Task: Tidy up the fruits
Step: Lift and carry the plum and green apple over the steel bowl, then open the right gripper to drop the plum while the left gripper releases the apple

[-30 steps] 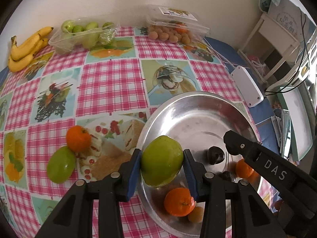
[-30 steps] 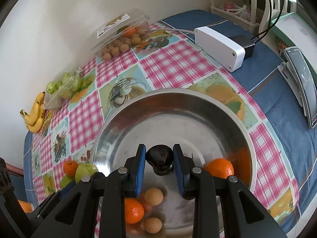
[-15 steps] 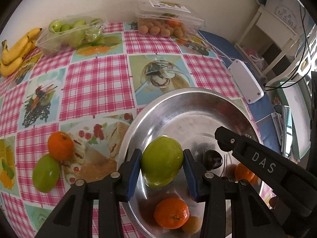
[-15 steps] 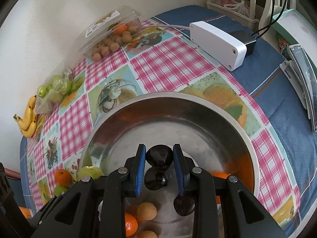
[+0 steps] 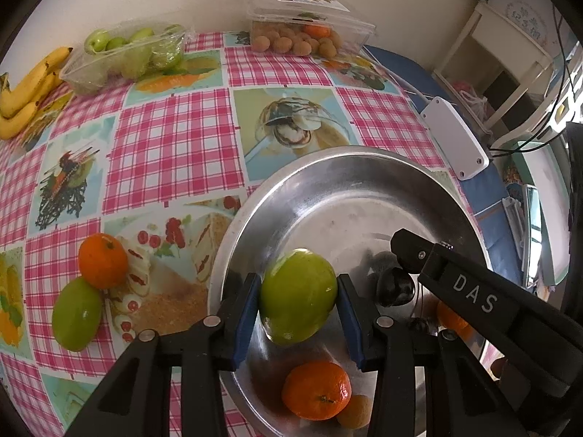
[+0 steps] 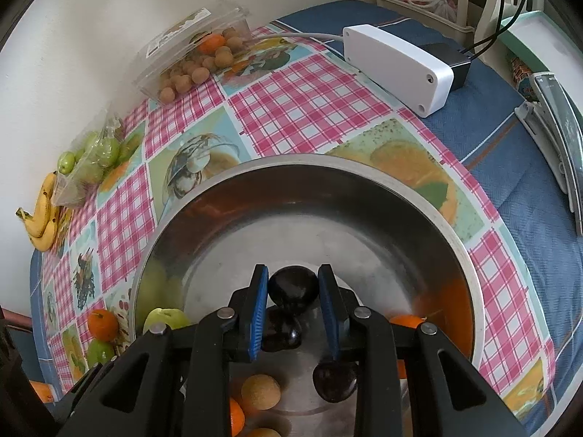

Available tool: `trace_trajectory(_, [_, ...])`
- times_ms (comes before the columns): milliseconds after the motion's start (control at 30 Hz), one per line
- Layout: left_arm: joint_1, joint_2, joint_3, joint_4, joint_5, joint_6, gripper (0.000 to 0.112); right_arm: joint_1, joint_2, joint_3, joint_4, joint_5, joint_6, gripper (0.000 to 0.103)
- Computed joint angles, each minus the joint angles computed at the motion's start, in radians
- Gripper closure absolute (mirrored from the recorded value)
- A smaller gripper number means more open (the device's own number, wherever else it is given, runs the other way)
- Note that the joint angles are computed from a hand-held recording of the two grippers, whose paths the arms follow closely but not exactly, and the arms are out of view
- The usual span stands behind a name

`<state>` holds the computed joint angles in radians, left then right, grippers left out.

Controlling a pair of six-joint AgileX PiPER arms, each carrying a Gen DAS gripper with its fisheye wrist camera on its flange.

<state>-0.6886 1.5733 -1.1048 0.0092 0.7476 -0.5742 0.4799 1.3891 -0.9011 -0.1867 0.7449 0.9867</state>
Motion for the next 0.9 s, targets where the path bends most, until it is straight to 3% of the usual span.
trace_trajectory(133, [-0.001,-0.002,-0.003,0.000,0.003,0.007,0.066,0.012,0.002,-0.014,-0.017,0.018,0.010,0.073])
trace_trajectory(233, [0.002,-0.011,-0.006,-0.013,0.003,0.025,0.060,0.017,0.000,-0.025,-0.025,0.033,0.010,0.066])
trace_trajectory(500, [0.010,-0.048,-0.013,-0.011,0.019,0.026,0.057,0.055,-0.037,-0.058,-0.098,0.092,0.056,0.052])
trace_trajectory(900, [0.119,-0.127,0.037,-0.020,0.035,0.005,0.053,0.119,-0.085,-0.112,-0.168,0.224,0.105,0.051])
